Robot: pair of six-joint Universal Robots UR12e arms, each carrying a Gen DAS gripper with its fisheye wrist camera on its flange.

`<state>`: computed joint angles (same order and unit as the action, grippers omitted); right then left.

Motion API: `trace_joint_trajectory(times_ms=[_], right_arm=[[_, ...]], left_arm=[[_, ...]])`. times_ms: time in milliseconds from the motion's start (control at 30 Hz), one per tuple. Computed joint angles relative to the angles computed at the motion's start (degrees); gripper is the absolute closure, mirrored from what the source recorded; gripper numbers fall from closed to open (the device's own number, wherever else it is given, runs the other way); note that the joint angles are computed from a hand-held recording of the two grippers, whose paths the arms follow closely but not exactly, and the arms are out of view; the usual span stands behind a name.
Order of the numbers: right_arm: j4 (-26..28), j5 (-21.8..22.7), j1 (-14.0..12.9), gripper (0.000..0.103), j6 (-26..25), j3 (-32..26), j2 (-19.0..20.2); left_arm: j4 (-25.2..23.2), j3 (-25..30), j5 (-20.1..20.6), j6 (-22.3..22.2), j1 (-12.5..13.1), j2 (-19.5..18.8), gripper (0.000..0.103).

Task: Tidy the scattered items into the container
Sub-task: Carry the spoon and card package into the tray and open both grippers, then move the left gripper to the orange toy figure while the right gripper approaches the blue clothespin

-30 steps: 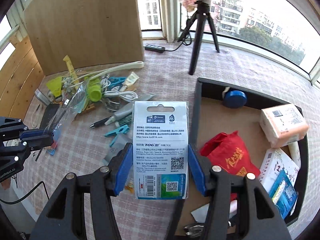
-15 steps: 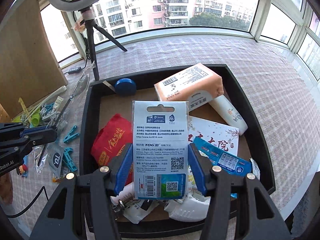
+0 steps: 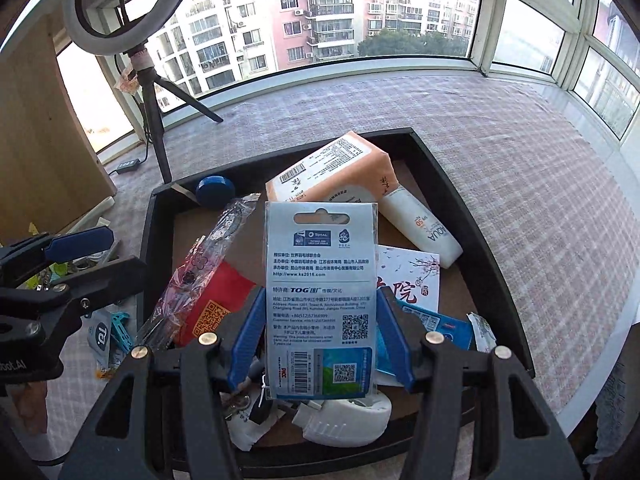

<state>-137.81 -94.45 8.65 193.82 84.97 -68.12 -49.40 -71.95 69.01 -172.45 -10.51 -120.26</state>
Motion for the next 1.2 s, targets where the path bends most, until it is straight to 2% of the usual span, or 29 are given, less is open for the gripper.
trace_joint_trajectory(times_ms=[200, 400, 667, 833, 1200], right_arm=[[0.4, 0.5, 0.1, 0.045, 0.0, -0.6, 0.3], [0.3, 1.6, 0.6, 0.045, -1.1, -0.8, 0.4], [0.6, 2.8, 1.9, 0.045, -2.5, -1.8, 1.1], [0.8, 4.7, 3.0, 0.045, -3.7, -2.8, 1.7], [1.7, 8.9, 6.0, 0.045, -9.6, -5.4, 3.3]], left_arm=[[-0.6, -0.8, -0.7, 0.5, 0.5, 0.6, 0.030], [0.0, -2.3, -1.9, -1.4, 1.3, 1.8, 0.030], [2.8, -7.1, -0.1, -1.4, 3.3, 5.2, 0.030], [4.3, -10.7, 2.2, -1.1, 5.7, 7.7, 0.030], [5.7, -20.2, 7.3, -1.4, 12.7, 14.3, 0.030]])
